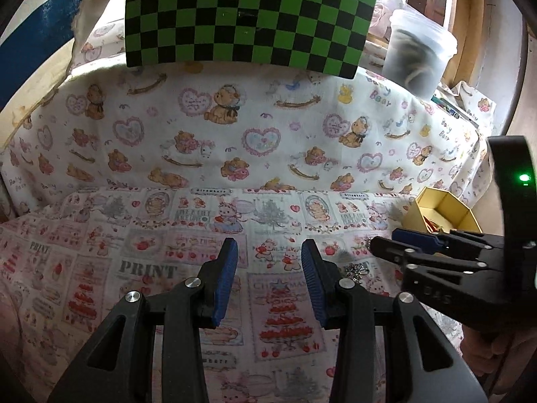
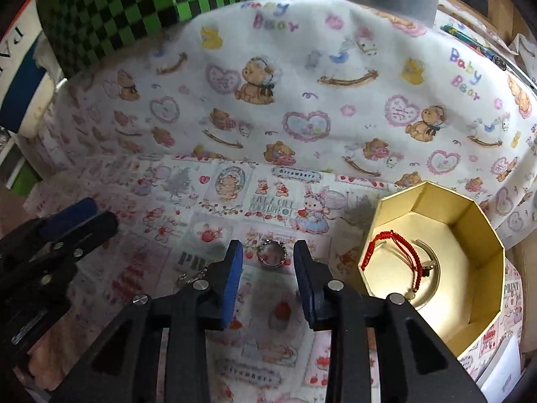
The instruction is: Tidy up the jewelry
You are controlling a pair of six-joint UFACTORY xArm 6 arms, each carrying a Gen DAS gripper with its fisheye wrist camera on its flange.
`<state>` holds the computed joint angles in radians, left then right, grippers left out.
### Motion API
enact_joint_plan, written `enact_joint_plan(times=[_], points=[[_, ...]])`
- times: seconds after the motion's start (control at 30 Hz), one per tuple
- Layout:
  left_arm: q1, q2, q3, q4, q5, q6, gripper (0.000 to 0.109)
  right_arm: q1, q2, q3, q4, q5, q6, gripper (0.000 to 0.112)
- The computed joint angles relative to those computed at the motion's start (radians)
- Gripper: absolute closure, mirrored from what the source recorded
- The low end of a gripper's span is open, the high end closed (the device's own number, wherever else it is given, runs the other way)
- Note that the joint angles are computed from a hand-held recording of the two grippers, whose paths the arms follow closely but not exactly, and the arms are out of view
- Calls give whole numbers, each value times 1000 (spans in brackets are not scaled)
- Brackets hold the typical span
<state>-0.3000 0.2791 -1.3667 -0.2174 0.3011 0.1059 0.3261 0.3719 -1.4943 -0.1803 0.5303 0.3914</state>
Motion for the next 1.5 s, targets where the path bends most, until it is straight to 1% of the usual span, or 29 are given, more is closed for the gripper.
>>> enact_joint_plan(times=[0.03,0.1,0.27,0.3,0.37,0.4,0.47,0.53,0.6,0.73,0.83,0.9,1.03,1.07,1.1,1.13,1.17,1.2,1.27,1.3,1.37,1.4,1.5], points=[[-1,-3,4,8,-5,-5,70,1,10,-14,-11,13,7,79],[-2,-7,9,16,-12,-8,70,8,26,-38,-87,48,58,79],[-4,-15,22,47,-29,-29,70,17,48,-65,-186,78,88,80],[-3,-15,22,53,-29,-34,70,18,51,-68,-195,81,84,82],[-3,-13,20,54,-27,-34,70,21,56,-76,-173,83,59,90],[-2,-13,20,61,-28,-40,70,20,56,-77,-170,82,59,91],[0,-14,23,72,-32,-49,70,20,51,-68,-173,67,63,92],[2,-16,25,75,-35,-52,70,21,26,-37,-190,36,77,92],[4,-18,26,81,-39,-59,70,19,-28,27,-210,-11,97,92],[5,-23,30,80,-43,-54,70,-2,-167,173,-113,-122,44,92],[3,-31,38,92,-50,-57,70,-22,-267,285,-99,-211,59,92],[-1,-33,40,106,-55,-64,70,-38,-321,348,-40,-260,25,92],[-14,-49,53,66,-59,-12,70,-70,-382,433,85,-349,-60,92],[-16,-55,59,90,-68,-25,70,-80,-390,452,102,-372,-65,92],[-18,-61,66,143,-82,-57,70,-90,-386,460,131,-388,-82,92],[-20,-69,75,198,-103,-88,67,-96,-392,469,173,-391,-112,92],[-24,-74,78,215,-117,-88,64,-101,-403,485,228,-391,-160,92],[-32,-76,73,190,-115,-54,59,-105,-402,485,265,-388,-192,92],[-52,-68,43,78,-79,63,56,-111,-393,487,291,-396,-213,92],[-63,-56,17,28,-40,116,53,-112,-390,487,327,-398,-240,92],[-82,-24,-52,-81,74,240,51,-111,-394,490,394,-403,-288,92],[-91,-7,-80,-95,122,266,51,-112,-398,494,412,-407,-302,92],[-121,42,-152,-114,235,312,51,-119,-417,513,393,-422,-285,92]])
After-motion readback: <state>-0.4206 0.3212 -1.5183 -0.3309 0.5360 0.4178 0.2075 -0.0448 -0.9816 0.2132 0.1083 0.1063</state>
